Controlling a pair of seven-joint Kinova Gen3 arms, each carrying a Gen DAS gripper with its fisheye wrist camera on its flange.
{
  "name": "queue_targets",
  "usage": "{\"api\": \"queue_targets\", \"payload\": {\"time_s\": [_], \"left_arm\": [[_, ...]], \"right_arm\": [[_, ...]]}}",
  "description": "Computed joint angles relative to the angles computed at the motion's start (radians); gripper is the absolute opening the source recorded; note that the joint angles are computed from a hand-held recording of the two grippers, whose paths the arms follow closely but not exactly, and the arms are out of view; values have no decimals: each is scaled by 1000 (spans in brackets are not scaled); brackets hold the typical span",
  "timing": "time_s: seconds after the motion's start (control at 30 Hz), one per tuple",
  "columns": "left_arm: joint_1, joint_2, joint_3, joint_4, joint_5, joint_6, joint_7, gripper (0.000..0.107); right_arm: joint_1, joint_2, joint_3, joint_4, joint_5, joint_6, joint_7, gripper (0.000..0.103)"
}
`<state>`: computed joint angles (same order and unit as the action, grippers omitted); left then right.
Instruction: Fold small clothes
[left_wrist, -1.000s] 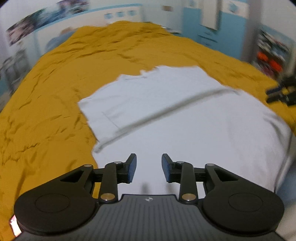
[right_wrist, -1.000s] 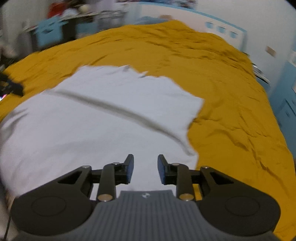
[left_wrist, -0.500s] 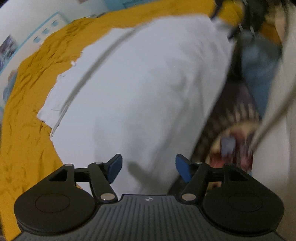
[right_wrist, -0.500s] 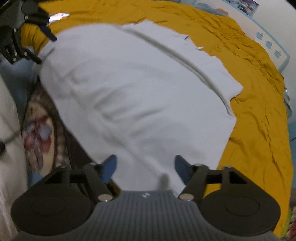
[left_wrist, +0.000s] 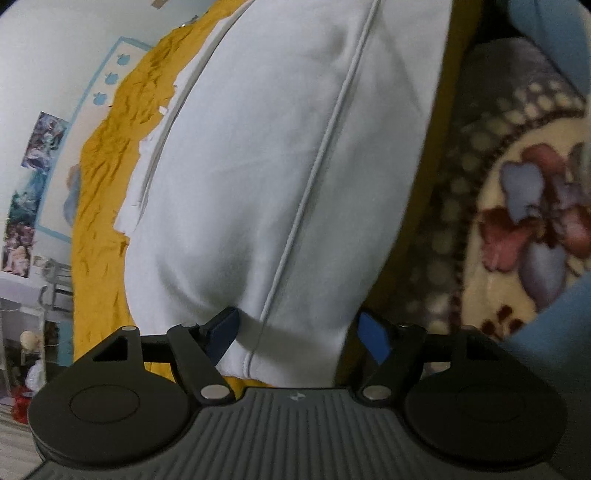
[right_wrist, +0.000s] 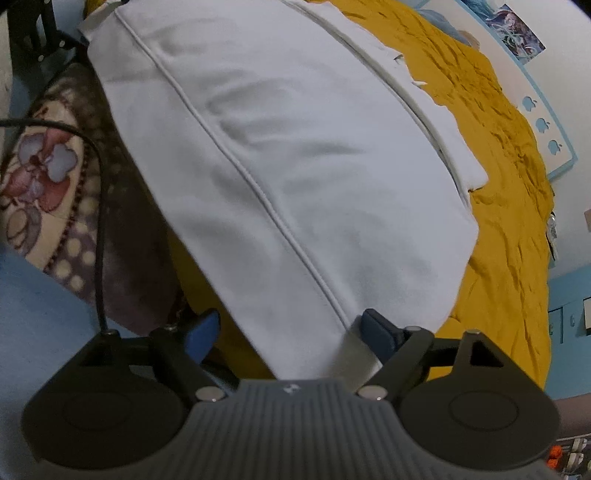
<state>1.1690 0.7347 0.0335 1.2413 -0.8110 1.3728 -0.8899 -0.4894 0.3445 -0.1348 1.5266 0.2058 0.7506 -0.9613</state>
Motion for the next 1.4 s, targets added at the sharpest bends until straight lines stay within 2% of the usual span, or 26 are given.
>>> {"api": "queue_targets", "payload": {"time_s": [0.1,0.13,0.17,0.2,0.27,0.3,0.37,0.43,0.67,0.83,0.97,1.23,1.3,1.33,1.4], "left_arm": [[19,19,-15,-7,-24,21,15,79],[27,20,-17,-9,-30,28,29,73],[28,15,-16,-5,-31,27,43,63],[32,9,-15,-3,-33,28,55,59],[40,3,-17,-10,-40,44,74,40],[43,0,-17,-14,-42,49,83,35],[56,-14,-23,-20,-48,57,119,16],[71,-22,-31,-24,-68,71,164,11],[96,-68,-43,-31,-172,111,291,10],[37,-110,-42,-49,-203,81,352,10],[-59,-157,-30,-35,-172,-16,384,10],[-289,-251,7,94,53,-296,362,13],[-334,-272,6,136,108,-372,350,17],[-359,-287,14,164,125,-413,357,23],[-445,-322,71,220,154,-495,388,29]], "right_arm": [[-14,12,7,2,25,-11,-6,80],[-19,10,10,6,37,-16,-7,76],[-25,6,13,13,52,-26,-14,67],[-39,-5,24,26,65,-37,-31,63],[-18,-15,13,13,44,-27,-32,50],[-5,-21,9,4,24,-20,-31,45],[14,-34,1,-5,-7,-13,-26,23],[29,-46,-9,-19,-39,3,-15,0],[32,-108,-2,-6,-52,-76,-67,0],[27,-106,12,-51,-38,-129,-158,0],[15,-19,26,-182,-18,-110,-197,0],[26,208,33,-481,-79,54,-170,0],[26,260,36,-561,-96,119,-157,0],[26,287,39,-603,-104,155,-151,0],[30,345,42,-695,-124,226,-137,0]]}}
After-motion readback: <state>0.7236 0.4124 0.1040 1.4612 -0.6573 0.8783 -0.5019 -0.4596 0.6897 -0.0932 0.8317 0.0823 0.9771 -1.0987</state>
